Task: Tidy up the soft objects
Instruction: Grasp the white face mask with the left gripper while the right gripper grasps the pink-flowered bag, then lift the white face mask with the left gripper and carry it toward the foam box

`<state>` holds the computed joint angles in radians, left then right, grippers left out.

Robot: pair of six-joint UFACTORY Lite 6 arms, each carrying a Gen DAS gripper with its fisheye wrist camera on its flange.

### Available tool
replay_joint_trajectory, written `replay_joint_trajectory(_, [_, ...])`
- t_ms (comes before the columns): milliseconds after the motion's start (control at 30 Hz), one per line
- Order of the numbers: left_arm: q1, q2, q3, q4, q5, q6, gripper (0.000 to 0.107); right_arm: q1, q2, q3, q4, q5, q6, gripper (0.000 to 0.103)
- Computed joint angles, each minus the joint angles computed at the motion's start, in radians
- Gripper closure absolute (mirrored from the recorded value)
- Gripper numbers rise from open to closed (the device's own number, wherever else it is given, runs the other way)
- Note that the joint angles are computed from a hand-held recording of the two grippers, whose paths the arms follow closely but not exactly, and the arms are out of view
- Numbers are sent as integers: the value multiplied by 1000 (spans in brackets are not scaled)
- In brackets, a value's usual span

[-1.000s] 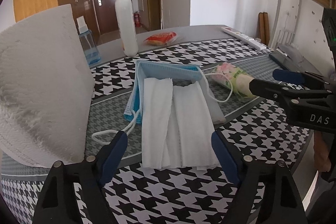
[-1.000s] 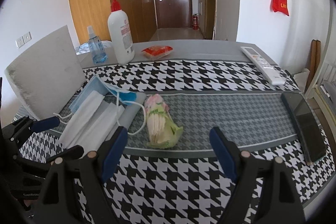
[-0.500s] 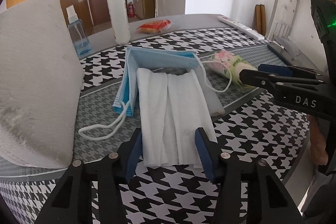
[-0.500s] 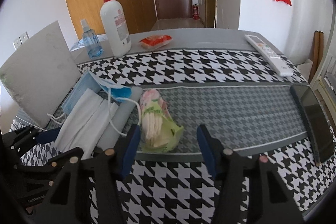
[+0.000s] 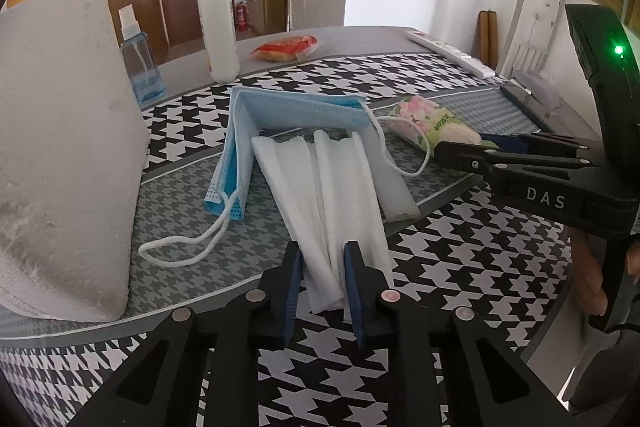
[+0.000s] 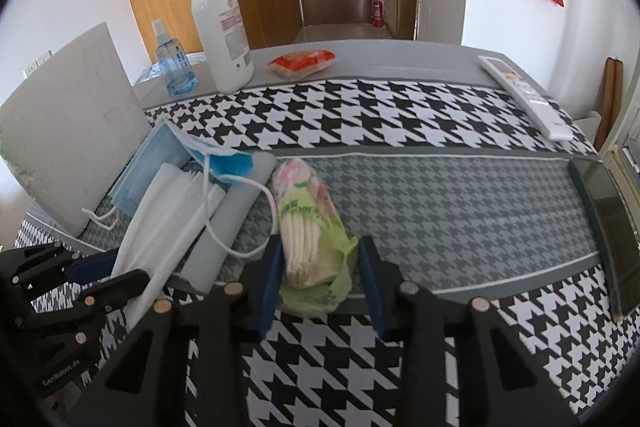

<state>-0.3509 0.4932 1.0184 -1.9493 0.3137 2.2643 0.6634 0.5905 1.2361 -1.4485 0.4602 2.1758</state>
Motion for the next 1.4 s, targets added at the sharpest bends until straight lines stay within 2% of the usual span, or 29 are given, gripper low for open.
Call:
replay_joint_trajectory(233, [0,3,7,29,5,-27,93,-4,17,22,60,-7,-68,70])
replay_joint_trajectory(433, [3,-36,-40,-75,29,84,94,16,-30,-25,50,33,-20,70])
replay_joint_trajectory(600, [11,-83,-81,-98,49,118,95,47,-107,-93,57,82,13,70])
replay_joint_trajectory(900, [34,-177,-164,-121,93,165,103,104,-166,-135,61,149,47,70])
replay_joint_trajectory(1400, [71,-334,-275,-121,152,188,104,192,-253,-186,77,249,72,70])
